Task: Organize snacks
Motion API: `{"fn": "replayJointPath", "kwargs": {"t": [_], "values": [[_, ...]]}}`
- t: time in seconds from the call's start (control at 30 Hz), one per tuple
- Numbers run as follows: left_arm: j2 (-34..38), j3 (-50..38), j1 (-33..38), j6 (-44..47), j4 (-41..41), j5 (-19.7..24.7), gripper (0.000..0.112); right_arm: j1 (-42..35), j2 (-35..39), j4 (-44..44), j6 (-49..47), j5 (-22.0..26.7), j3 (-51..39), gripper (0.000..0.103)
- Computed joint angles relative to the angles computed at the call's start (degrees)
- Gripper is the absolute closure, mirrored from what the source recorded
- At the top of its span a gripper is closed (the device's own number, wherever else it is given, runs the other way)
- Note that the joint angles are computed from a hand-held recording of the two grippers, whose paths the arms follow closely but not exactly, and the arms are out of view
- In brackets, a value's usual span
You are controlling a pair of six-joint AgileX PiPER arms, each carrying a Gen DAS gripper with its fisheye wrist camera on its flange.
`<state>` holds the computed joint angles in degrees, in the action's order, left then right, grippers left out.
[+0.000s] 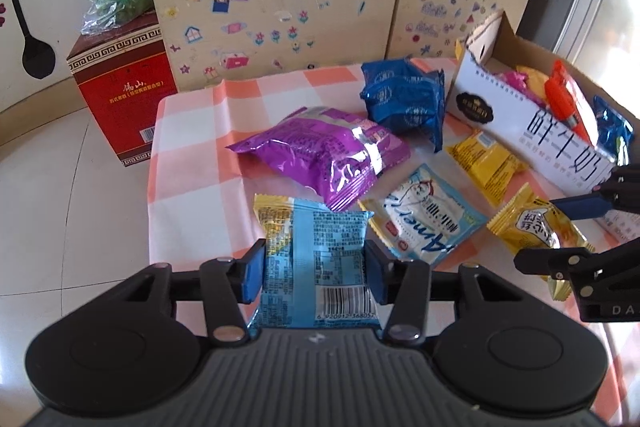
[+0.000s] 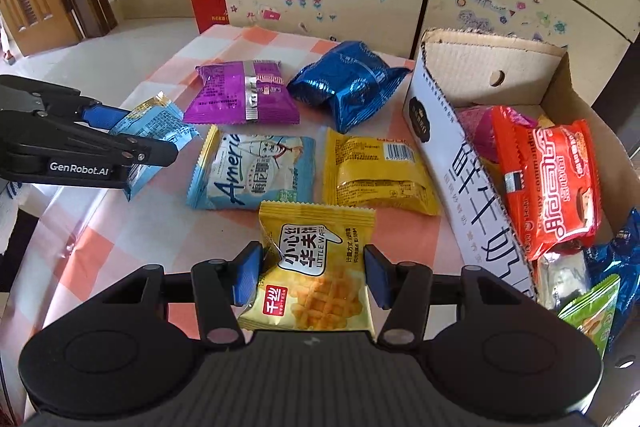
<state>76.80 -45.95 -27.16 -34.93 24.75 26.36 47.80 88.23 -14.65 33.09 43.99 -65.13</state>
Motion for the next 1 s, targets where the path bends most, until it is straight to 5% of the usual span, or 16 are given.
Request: {"fn": "replayJointPath", "kwargs": {"t": [0.37, 1.0], "values": [[-3.86, 0.62, -0.03, 0.03, -1.99, -0.48, 0.063, 0.42, -0.79, -1.55, 1.57, -0.72, 0.0, 0.042], [-3.24, -2.19, -7.53, -21.02, 18.64, -0.15, 0.063, 1.16, -4.42, -9.22, 8.09, -0.47, 0.07, 0.042]]}}
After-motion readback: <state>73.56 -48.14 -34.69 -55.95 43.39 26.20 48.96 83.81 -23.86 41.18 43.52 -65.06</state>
